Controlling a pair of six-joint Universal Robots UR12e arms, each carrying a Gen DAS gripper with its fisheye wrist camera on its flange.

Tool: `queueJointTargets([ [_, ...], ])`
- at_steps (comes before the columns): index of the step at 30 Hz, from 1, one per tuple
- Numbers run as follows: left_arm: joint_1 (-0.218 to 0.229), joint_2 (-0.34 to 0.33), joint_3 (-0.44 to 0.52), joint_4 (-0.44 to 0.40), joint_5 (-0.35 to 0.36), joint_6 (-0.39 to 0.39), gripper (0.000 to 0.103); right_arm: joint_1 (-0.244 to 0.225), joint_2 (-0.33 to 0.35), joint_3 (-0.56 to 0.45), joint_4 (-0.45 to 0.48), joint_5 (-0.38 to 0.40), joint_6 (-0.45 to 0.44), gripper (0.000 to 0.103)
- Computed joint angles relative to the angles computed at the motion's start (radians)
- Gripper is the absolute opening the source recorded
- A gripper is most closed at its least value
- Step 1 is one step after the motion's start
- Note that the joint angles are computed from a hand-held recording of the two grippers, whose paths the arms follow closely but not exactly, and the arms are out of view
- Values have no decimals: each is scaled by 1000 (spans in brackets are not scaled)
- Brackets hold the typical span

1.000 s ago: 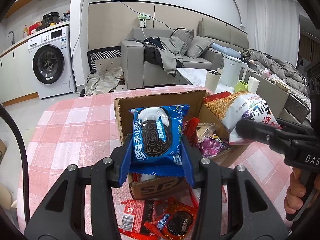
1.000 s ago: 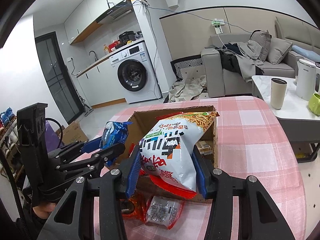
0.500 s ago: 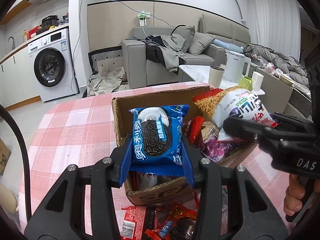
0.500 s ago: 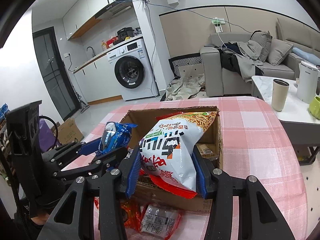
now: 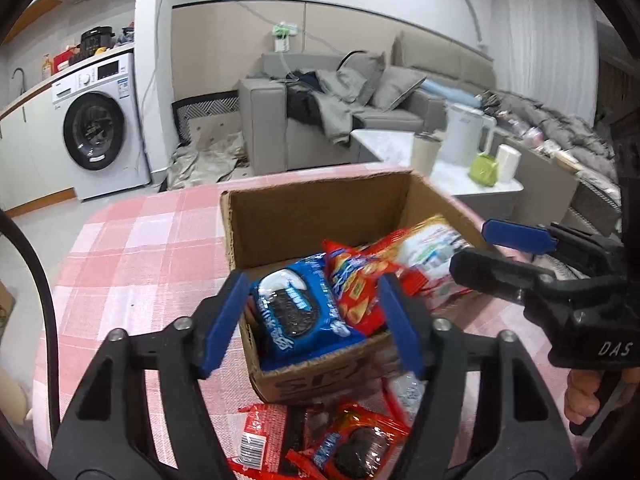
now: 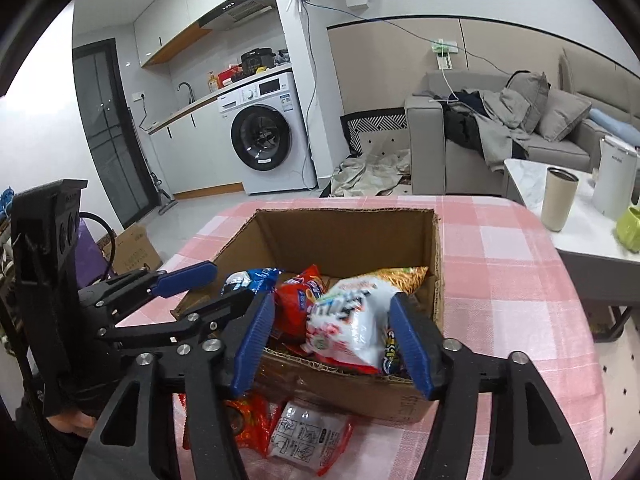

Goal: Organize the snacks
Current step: 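Open both grippers to drop the Oreo pack and noodle bag into the box, then move both tools back toward the remaining snacks on the table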

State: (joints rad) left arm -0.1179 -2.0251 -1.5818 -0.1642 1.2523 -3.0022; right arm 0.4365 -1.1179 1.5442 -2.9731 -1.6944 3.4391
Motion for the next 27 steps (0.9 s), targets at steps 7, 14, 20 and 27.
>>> queueJointTargets([
  [7,13,42,-57,61,14,-29,102,3,-44,53,-30,-21,17,99],
  [14,32,89,-126,87,17,-26,102,8,-83,109,-24,-42,64,103],
  [20,43,114,-173,90,29,-8,102,15,-98,145,-1,-33,74,103],
  [27,49,122,-197,91,28,-1,102,21,-90,149,28,-22,66,103],
])
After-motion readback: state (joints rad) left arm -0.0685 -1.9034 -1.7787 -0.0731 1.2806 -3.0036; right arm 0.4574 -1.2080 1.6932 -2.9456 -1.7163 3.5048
